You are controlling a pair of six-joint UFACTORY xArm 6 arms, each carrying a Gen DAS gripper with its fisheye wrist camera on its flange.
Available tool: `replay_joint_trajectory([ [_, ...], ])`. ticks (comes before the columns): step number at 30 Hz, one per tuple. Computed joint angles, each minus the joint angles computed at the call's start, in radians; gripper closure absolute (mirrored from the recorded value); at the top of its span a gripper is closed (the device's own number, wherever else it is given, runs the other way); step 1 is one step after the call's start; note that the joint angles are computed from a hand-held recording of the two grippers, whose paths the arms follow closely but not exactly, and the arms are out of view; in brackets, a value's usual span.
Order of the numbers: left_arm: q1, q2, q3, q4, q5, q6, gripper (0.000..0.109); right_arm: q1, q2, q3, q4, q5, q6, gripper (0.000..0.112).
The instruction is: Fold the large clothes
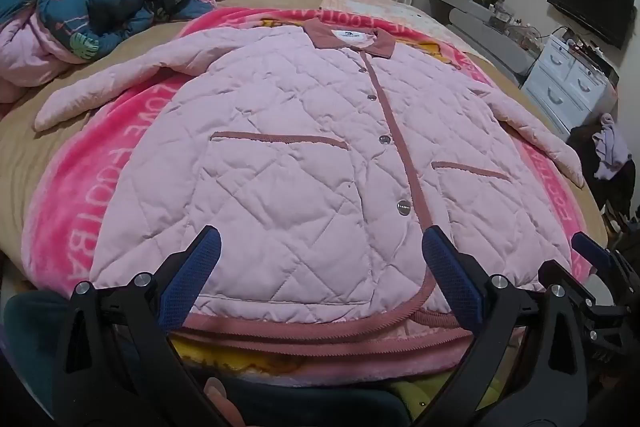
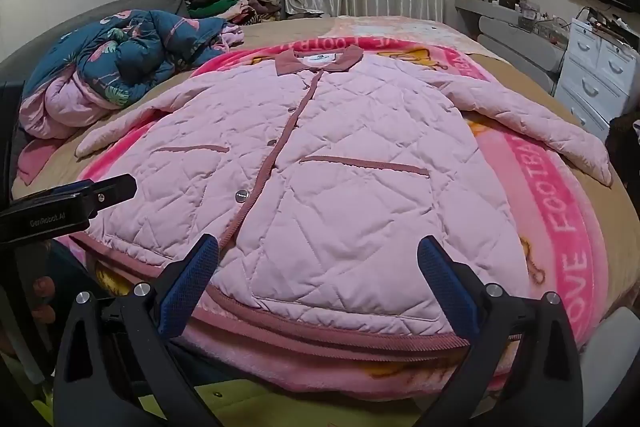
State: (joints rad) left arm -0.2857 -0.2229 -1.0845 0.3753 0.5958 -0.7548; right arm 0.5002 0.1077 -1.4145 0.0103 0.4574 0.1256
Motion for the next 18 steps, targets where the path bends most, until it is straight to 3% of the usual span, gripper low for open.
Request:
replay_joint_trajectory([
  [18,0.002,0.001,0.001,-0.011,-0.003,0.010,0.014,0.002,-0.003,-0.002,-0.005,0.008,0.000,0.013],
])
